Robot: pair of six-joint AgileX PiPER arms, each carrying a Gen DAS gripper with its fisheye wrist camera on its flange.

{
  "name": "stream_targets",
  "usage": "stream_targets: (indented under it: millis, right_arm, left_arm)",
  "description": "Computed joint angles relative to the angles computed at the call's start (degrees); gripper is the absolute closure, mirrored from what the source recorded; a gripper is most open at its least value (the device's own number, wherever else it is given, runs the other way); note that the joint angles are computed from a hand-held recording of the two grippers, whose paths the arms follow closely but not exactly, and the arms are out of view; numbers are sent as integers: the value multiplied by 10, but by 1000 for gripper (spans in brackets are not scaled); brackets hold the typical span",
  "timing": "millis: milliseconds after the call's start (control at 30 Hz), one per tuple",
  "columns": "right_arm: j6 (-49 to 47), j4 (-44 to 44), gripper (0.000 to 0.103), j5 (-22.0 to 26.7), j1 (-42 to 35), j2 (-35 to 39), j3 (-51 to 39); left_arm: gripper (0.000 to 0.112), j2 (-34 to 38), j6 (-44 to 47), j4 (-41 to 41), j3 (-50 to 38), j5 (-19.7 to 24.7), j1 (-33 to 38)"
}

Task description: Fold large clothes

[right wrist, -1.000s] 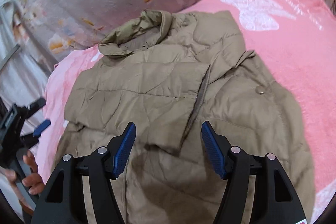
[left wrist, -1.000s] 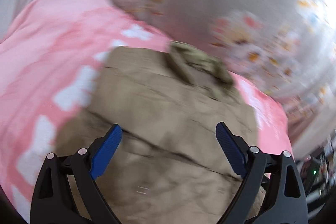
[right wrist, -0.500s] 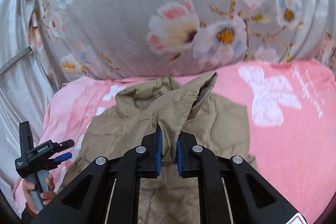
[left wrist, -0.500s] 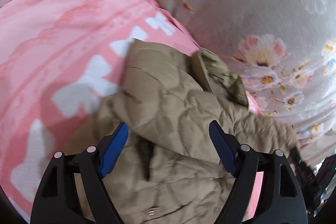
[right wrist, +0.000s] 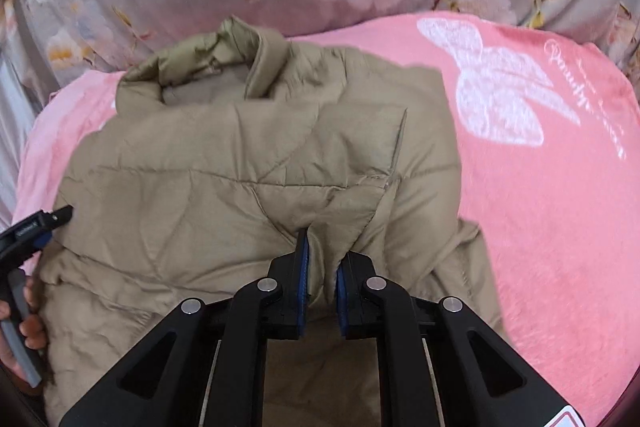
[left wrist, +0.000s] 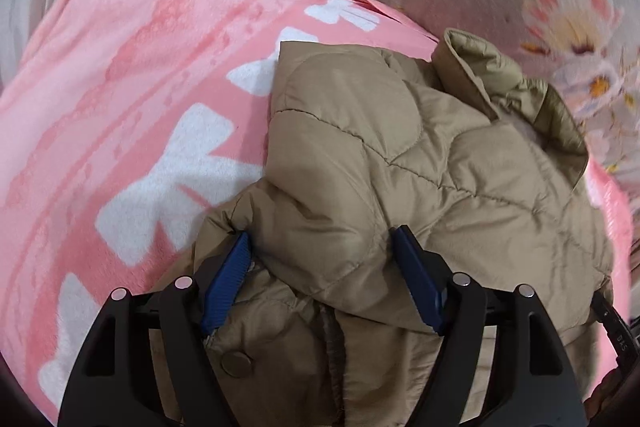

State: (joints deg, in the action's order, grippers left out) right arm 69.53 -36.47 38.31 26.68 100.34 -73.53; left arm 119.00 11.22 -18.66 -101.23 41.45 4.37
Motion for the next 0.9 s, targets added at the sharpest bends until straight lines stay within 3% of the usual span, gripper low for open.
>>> stream_targets:
  millis: [167, 433, 500, 567, 667, 800, 900]
  right_arm:
    - [68, -68, 92, 1, 20, 13, 17]
    - [38, -45, 88, -8, 11, 16, 13]
    - [18, -21, 81, 20, 16, 1, 11]
    - [66, -38, 77, 63, 39, -41, 29]
    - [124, -89, 72, 99, 72, -81, 28]
    - [21, -46, 76, 101, 77, -19, -94]
    - [-63, -2, 79, 125, 75, 83, -216]
  left_arm:
    - [39, -29, -48, 95, 73, -98, -35]
    - [35, -28, -135, 208, 83, -121, -58]
    - [35, -37, -119, 194, 89, -118, -53]
    - [36, -72, -70, 161, 115, -115, -40]
    - [36, -133, -24, 148, 158, -149, -43]
    - [36, -126, -34, 148, 90, -104, -87]
    - [36, -72, -124, 244, 17, -70, -138]
